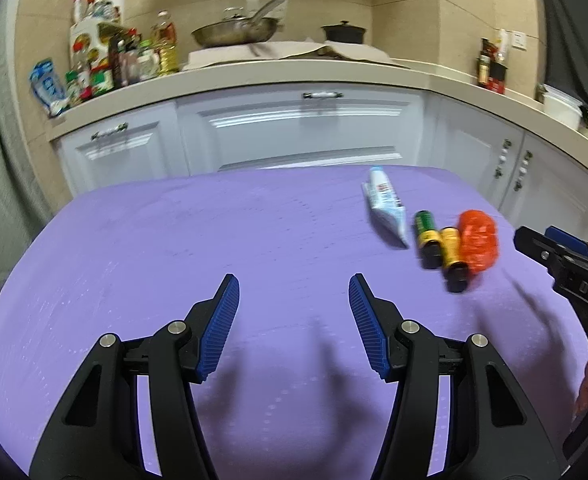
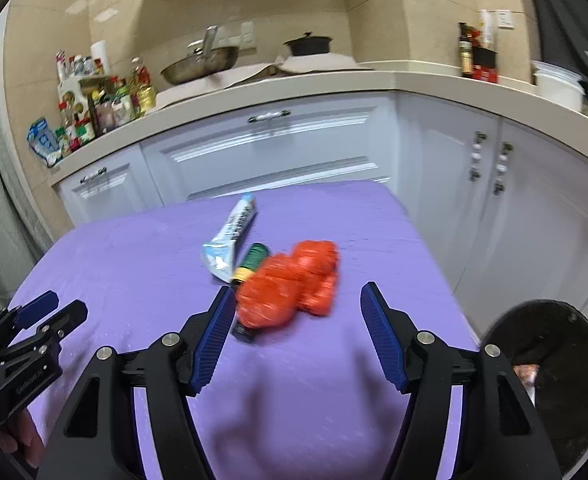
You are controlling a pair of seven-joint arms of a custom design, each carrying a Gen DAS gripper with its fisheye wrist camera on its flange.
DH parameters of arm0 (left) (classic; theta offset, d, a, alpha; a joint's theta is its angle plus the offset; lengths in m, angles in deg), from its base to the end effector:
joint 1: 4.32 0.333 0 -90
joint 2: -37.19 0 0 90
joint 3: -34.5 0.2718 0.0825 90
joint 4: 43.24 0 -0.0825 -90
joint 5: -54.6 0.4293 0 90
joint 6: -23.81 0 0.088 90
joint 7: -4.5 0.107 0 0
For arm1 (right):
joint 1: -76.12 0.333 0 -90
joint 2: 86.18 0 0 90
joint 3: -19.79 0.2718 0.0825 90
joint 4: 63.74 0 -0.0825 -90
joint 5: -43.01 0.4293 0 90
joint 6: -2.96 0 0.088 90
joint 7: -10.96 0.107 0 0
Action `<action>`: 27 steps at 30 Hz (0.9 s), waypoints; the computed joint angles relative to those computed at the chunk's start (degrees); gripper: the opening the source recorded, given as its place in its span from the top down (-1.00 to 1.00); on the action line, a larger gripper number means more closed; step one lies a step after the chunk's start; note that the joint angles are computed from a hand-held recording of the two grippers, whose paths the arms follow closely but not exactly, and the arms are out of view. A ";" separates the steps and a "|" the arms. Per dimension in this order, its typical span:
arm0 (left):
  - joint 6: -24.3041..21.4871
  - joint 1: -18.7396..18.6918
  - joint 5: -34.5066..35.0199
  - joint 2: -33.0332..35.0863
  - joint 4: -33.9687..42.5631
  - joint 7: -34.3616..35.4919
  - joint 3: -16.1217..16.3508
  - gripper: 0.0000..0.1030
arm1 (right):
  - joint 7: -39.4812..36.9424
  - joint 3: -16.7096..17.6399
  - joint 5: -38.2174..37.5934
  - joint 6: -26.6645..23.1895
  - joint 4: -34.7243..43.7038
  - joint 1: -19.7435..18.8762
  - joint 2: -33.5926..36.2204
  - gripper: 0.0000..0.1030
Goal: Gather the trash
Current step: 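Grasp the red plastic bag with the right tool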
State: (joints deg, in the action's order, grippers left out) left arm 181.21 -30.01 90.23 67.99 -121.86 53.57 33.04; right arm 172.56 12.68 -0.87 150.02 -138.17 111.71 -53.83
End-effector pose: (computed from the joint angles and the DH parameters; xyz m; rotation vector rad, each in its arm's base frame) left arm 0.6838 -0.3722 0.4464 -1.4923 1.8705 -0.9076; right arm 0.6733 0.4033 0.4464 -1.4647 1.7936 -0.7683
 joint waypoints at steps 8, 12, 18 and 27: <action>0.43 1.47 -1.30 0.05 -0.48 -0.21 0.29 -0.08 | -8.48 0.78 8.91 -5.58 14.39 -1.33 10.42 -0.24; 0.30 1.82 -1.89 0.56 0.11 -0.07 0.29 -0.08 | -9.58 0.11 11.70 -7.07 15.86 -1.32 11.55 -0.12; -0.09 2.09 -3.13 1.63 1.54 0.53 0.03 -0.08 | -12.84 1.14 15.62 -6.44 15.14 -2.43 11.48 0.50; 0.38 1.51 -6.33 3.67 4.08 4.73 -1.75 -0.08 | -8.75 -1.03 11.78 -3.45 6.75 -0.81 5.77 0.81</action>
State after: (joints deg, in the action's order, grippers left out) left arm 181.59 -28.50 83.90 71.65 -117.78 58.29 31.30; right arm 163.81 11.64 10.91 146.57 -131.42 110.91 -48.07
